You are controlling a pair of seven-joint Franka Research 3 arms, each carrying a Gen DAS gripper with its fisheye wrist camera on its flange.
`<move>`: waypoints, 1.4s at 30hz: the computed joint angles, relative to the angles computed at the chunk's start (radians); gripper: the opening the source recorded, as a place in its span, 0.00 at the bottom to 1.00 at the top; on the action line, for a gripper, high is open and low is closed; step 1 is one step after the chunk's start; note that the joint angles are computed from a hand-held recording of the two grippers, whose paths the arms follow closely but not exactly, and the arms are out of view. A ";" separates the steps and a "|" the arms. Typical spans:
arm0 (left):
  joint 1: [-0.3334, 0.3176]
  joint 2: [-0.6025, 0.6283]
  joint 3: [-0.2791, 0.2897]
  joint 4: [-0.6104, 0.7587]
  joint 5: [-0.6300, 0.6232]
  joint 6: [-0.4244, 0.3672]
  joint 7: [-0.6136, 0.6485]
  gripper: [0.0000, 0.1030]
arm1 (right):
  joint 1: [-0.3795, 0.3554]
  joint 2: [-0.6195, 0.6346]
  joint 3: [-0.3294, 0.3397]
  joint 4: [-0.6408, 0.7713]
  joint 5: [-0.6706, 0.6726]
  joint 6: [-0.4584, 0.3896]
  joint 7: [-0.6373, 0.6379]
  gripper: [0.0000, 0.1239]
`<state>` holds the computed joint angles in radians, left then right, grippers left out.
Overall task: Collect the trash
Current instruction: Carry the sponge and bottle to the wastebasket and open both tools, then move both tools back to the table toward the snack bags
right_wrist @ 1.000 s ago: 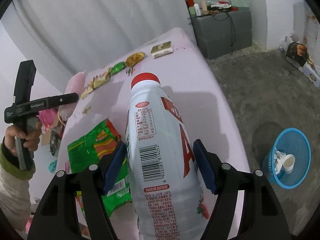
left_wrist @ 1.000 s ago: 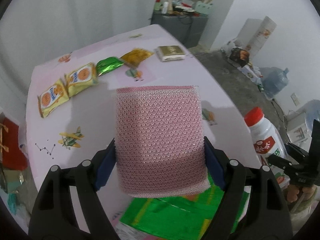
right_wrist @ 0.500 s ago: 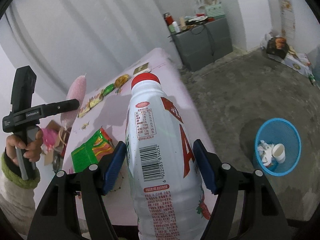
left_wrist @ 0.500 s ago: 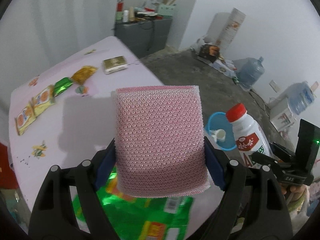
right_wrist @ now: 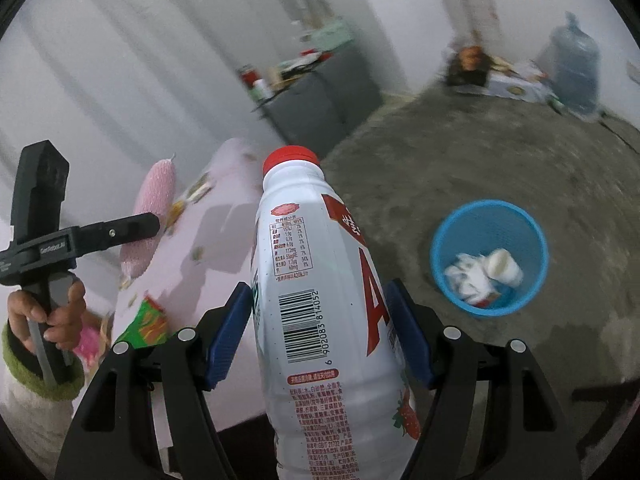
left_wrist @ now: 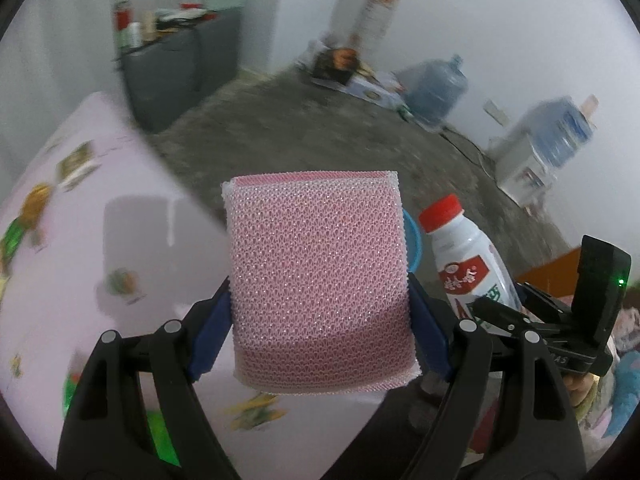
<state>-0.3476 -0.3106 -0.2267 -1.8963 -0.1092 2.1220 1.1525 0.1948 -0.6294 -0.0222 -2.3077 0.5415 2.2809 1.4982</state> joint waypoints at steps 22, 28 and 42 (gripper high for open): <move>-0.125 0.873 -0.071 0.736 0.090 -0.059 -0.085 0.83 | -0.176 0.376 -0.089 0.041 -0.016 0.088 0.022 0.56; -0.115 0.918 -0.083 0.768 0.071 -0.036 -0.114 0.83 | -0.191 0.489 -0.062 0.059 -0.005 0.191 0.103 0.64; -0.022 0.494 -0.098 0.312 -0.004 0.138 -0.077 0.83 | -0.188 0.212 -0.059 -0.168 -0.042 0.157 0.115 0.64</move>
